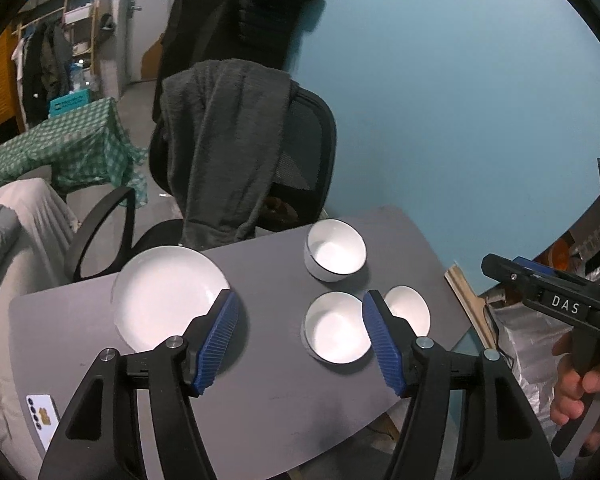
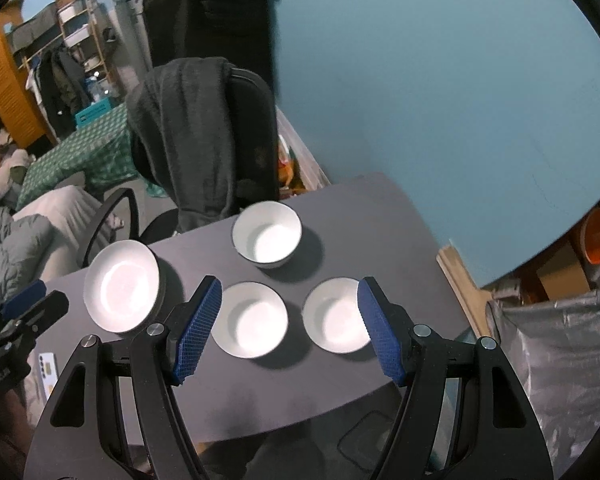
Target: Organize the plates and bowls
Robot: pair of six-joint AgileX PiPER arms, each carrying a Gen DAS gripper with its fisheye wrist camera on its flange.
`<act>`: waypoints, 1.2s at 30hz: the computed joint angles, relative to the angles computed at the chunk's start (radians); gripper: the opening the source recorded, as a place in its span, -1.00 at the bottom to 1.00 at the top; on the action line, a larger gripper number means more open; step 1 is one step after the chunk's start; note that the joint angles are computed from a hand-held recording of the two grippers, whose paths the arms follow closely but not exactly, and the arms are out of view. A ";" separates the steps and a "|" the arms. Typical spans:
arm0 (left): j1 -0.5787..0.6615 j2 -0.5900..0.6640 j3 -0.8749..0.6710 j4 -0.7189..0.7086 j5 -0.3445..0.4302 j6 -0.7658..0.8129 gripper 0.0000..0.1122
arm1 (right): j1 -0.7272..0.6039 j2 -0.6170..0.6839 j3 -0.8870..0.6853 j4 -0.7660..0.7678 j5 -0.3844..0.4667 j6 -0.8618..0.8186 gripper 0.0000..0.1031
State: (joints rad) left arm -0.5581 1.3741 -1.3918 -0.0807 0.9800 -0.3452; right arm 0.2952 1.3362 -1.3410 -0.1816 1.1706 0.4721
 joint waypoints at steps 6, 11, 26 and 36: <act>-0.032 0.070 -0.054 -0.002 0.019 0.009 0.18 | -0.046 -0.014 0.030 0.009 -0.008 -0.023 0.36; -0.033 0.132 -0.103 -0.017 0.029 0.037 0.18 | -0.103 -0.015 0.054 0.049 -0.022 -0.045 0.36; -0.053 0.265 -0.117 -0.009 0.033 0.035 0.18 | -0.239 0.105 0.095 0.229 -0.095 -0.242 0.36; -0.061 0.399 -0.079 -0.054 -0.007 0.042 0.18 | -0.254 0.286 0.112 0.345 -0.207 -0.509 0.36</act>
State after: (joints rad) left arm -0.6192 1.7729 -1.4704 -0.1344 0.9728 -0.3030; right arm 0.0416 1.6217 -1.2293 0.1630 0.9632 -0.0366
